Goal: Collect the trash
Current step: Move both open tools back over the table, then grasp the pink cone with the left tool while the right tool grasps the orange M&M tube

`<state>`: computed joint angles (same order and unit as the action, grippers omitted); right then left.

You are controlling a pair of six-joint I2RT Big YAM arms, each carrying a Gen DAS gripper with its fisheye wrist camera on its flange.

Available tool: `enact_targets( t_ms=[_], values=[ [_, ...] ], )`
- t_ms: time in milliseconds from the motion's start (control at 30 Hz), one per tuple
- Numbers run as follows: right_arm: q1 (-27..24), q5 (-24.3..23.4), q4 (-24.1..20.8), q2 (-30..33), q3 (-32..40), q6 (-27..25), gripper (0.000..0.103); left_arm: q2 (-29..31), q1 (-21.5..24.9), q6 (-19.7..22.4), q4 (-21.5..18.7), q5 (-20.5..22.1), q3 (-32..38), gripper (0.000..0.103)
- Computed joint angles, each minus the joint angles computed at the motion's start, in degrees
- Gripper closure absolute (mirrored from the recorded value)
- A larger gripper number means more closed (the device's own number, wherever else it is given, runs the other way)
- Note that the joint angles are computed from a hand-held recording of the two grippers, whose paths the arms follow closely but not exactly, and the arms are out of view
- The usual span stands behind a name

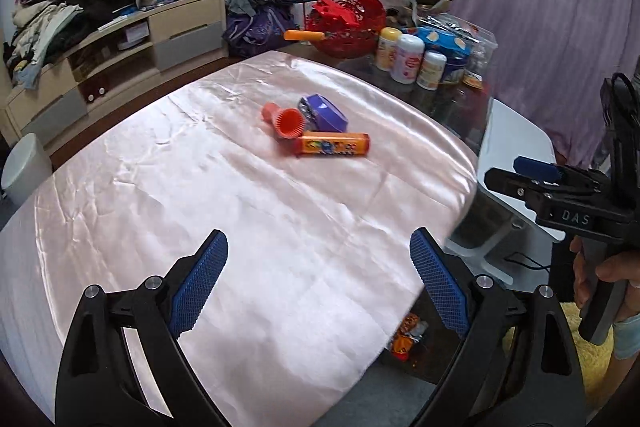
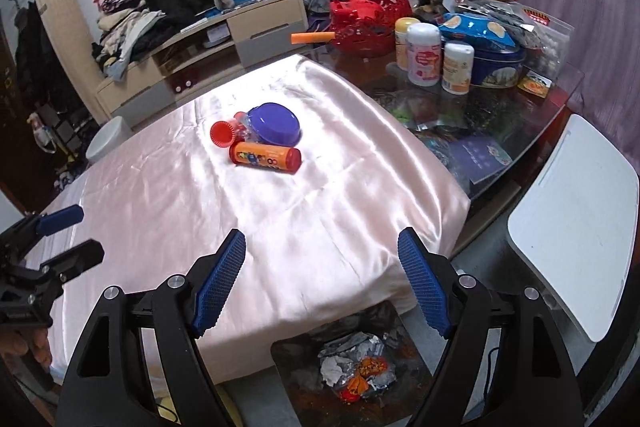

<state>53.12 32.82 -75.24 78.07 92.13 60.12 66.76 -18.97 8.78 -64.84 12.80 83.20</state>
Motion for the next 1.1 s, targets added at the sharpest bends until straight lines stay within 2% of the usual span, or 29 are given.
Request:
enact_targets(
  t_ms=[233,333,500,700,867,967,1000,1100],
  values=[
    [-4.6,-6.3,7.1,3.1,-0.9,-8.5,0.024,8.7,1.0,-2.0,1.8,-5.4,6.8,0.016],
    [-6.6,-8.5,9.7,4.5,-1.3,-11.4,0.026,11.8,0.4,-3.0,2.4,-5.8,9.3,0.018],
    [-9.6,-12.8,13.9,7.0,-1.1,-17.1,0.038,17.6,-1.1,-4.7,2.5,-6.4,13.4,0.027],
    [-12.3,-15.8,17.0,10.5,0.1,-22.1,0.043,23.9,-2.5,-6.3,1.9,-7.1,18.8,0.035],
    [-14.2,-17.6,20.1,12.1,0.4,-24.7,0.044,28.3,-3.0,-6.4,0.7,-7.1,22.5,0.037],
    [-14.8,-18.7,20.7,13.4,1.1,-25.9,0.044,30.6,-2.9,-6.9,-0.4,-6.2,24.4,0.043],
    [-14.8,-18.4,21.3,13.5,1.0,-26.5,0.046,31.3,-2.9,-6.9,-0.8,-6.0,24.8,0.049],
    [-14.9,-19.3,22.6,13.6,0.8,-27.5,0.059,32.4,-2.8,-6.7,-1.1,-5.0,25.6,0.062]
  ],
)
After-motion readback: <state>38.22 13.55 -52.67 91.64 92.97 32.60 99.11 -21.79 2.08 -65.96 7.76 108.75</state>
